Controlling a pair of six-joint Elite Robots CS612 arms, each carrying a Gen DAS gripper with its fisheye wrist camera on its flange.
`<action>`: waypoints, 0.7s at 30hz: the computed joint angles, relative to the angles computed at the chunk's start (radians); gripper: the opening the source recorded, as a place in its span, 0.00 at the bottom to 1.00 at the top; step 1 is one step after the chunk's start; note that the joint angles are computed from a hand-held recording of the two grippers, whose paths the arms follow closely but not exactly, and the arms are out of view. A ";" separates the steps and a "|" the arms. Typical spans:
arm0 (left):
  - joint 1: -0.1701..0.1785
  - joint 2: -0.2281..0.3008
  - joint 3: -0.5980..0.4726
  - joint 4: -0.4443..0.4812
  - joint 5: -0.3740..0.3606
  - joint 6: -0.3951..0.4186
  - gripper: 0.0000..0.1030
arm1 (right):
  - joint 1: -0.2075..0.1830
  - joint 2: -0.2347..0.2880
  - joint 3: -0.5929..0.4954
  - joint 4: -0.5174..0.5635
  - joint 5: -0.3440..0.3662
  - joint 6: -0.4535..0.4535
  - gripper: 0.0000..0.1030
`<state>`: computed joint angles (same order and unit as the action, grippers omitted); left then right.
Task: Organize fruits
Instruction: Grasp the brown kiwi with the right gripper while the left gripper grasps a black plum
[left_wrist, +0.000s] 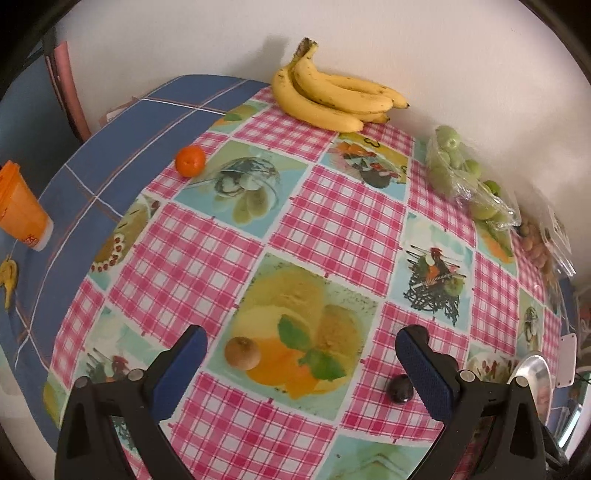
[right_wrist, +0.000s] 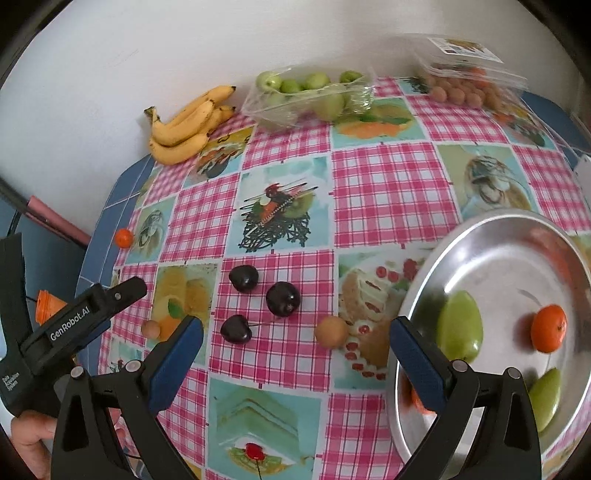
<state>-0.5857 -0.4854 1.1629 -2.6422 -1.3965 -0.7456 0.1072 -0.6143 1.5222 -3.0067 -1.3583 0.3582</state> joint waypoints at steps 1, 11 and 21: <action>0.000 0.002 -0.003 0.003 -0.003 0.006 1.00 | 0.000 0.003 -0.004 0.005 0.000 -0.008 0.98; -0.009 0.027 -0.047 0.038 -0.032 0.080 1.00 | -0.004 0.017 -0.035 0.091 -0.023 -0.036 0.98; -0.010 0.031 -0.057 0.040 -0.050 0.107 1.00 | 0.004 0.010 -0.034 0.079 -0.078 -0.082 0.98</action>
